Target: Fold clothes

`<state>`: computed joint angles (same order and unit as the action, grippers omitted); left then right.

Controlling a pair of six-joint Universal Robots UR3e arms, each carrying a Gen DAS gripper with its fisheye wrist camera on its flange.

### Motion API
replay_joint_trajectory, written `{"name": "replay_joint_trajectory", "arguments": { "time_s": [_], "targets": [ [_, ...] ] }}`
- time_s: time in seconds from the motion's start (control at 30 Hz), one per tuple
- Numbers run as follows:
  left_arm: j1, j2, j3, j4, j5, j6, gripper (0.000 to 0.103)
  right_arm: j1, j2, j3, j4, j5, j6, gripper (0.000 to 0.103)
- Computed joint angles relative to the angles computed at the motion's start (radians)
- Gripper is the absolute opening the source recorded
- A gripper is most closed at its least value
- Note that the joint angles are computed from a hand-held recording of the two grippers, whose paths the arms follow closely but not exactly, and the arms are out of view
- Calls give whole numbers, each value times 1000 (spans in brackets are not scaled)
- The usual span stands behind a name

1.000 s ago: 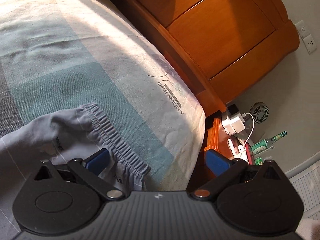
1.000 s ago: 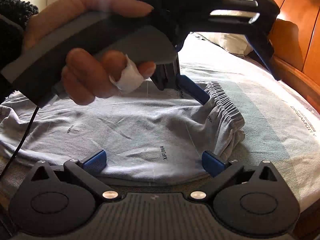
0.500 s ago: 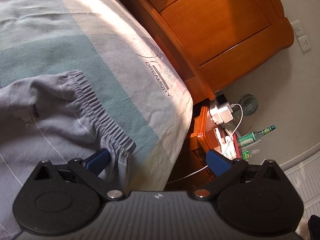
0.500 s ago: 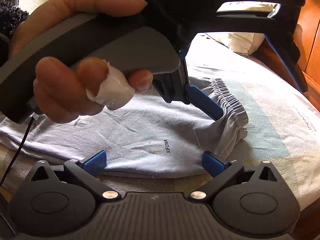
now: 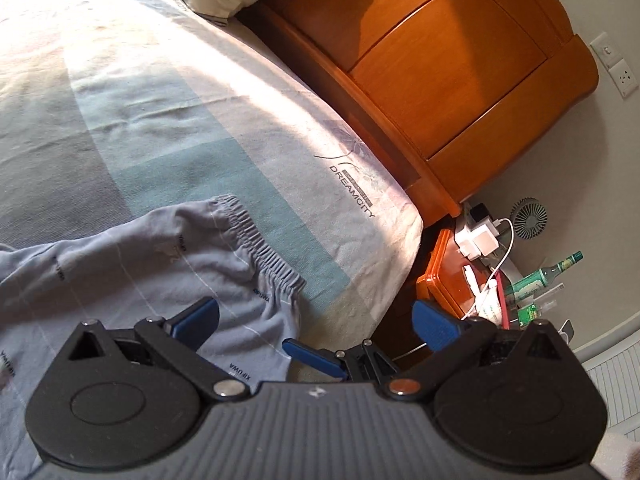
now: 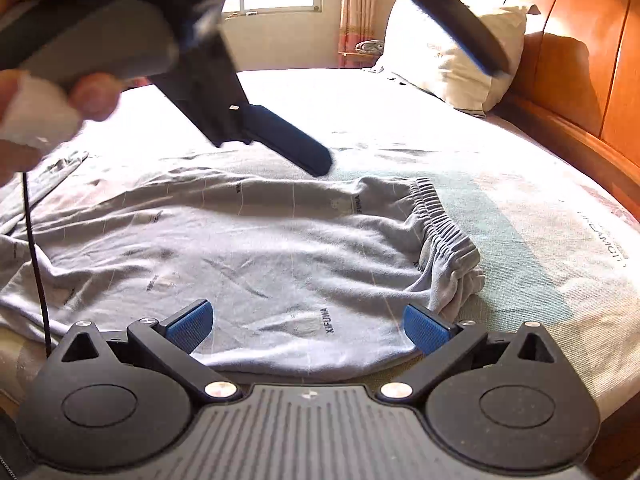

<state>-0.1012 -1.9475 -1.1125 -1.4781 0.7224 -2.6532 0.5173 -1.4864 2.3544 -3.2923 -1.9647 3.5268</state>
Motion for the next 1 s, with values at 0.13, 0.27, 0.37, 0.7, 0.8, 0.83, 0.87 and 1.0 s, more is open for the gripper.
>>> {"name": "replay_joint_trajectory", "arguments": {
  "time_s": [0.13,0.27,0.37,0.7,0.8,0.83,0.87,1.0],
  "targets": [
    [89,243,-168,5,93,2,102,-59,20,-74,62,98,7,103],
    [168,502,-361,42,208,24,102,-72,3,-106,108,171,61,103],
    [221,649,-504,70,251,71,102,-91,-1,-115,124,230,110,103],
    [331,790,-976,428,296,146,102,-29,77,-189,195,153,129,103],
    [369,799,-1081,493,282,185,102,19,120,-255,259,81,115,103],
    [388,794,-1098,484,271,191,102,34,134,-275,281,59,106,103],
    [413,786,-1120,474,255,192,102,49,148,-289,290,35,102,103],
    [562,901,-1249,415,114,304,102,63,162,-269,238,10,107,103]
  ]
}}
